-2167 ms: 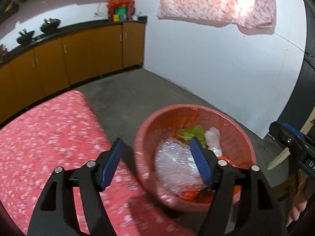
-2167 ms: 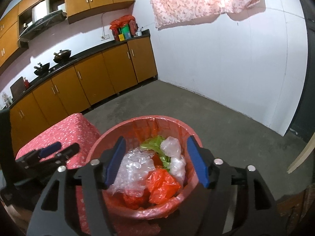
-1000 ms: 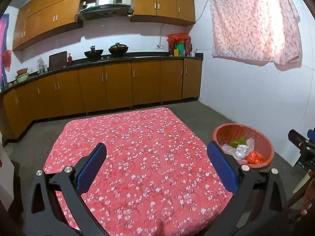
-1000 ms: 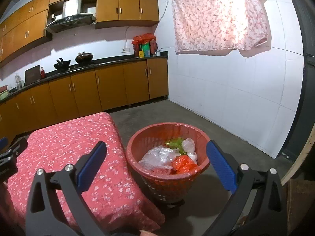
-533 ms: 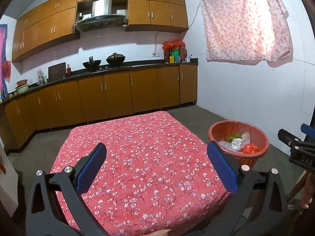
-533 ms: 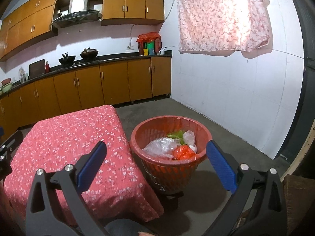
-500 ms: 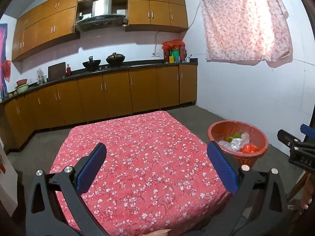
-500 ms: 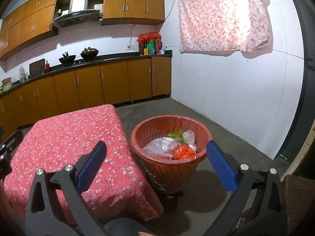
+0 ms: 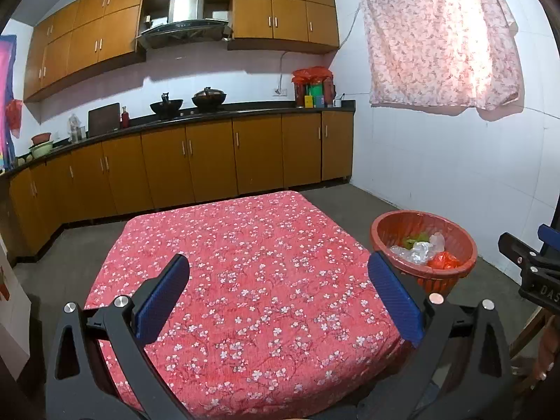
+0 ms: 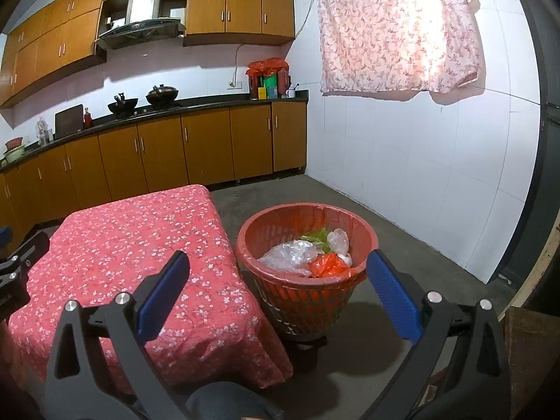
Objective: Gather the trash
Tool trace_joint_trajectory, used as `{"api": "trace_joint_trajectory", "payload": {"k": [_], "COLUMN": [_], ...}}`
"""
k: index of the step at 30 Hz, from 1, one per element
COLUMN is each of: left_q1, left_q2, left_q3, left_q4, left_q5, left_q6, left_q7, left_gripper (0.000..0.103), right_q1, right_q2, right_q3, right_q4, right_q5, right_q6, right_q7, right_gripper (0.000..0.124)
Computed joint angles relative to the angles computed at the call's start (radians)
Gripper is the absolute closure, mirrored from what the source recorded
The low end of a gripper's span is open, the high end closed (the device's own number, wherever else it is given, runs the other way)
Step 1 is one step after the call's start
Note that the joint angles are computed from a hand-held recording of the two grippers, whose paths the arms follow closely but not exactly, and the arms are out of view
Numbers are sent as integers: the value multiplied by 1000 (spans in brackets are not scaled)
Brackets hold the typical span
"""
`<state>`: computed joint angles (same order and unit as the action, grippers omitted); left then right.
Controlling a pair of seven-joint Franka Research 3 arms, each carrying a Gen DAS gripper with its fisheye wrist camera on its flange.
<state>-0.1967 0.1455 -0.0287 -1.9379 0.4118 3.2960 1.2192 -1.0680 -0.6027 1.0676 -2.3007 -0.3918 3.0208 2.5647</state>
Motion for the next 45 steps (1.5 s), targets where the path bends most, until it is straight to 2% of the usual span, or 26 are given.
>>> {"api": "trace_joint_trajectory", "payload": {"k": [2,7,9,11,12,19,25,26,33,45], "left_q1": [10,78,47,64,38,69,61,77,63,81], "left_q2": [-2,-3,-3,-4,-3,-8,-7,-9,-12,-12], "left_q3": [-8,-79,-47,-66,-39,-76,-72,-89,-76,-95], "left_q4": [-4,-7,-6,-7,-7,-10,-5,-7,-12,-11], "left_q5": [-2,-14,-14,-17,-16,-21,-21,-25,-20,-23], "left_q6": [2,1,1,-1,1,-7,-14,-16,-16,-20], "left_q7": [2,20,16,22,17,26,22,26,21,23], "left_gripper": [2,2,2,2,2,2,2,2,2,2], "right_q1": [1,4,3,4,4,6,12,13,14,21], "right_q2": [2,4,2,3,3,4,7,8,10,16], "right_q3": [1,-2,-1,-2,-2,-3,-8,-9,-11,-18], "right_q4": [2,2,2,2,2,4,4,4,5,5], "right_q5": [-1,-6,-7,-8,-8,-12,-18,-20,-30,-45], "right_q6": [-1,-1,-2,-2,-4,-7,-10,-11,-12,-14], "right_q7": [0,-1,1,1,3,10,16,17,25,35], "right_gripper": [25,25,25,25,25,25,25,25,25,25]}}
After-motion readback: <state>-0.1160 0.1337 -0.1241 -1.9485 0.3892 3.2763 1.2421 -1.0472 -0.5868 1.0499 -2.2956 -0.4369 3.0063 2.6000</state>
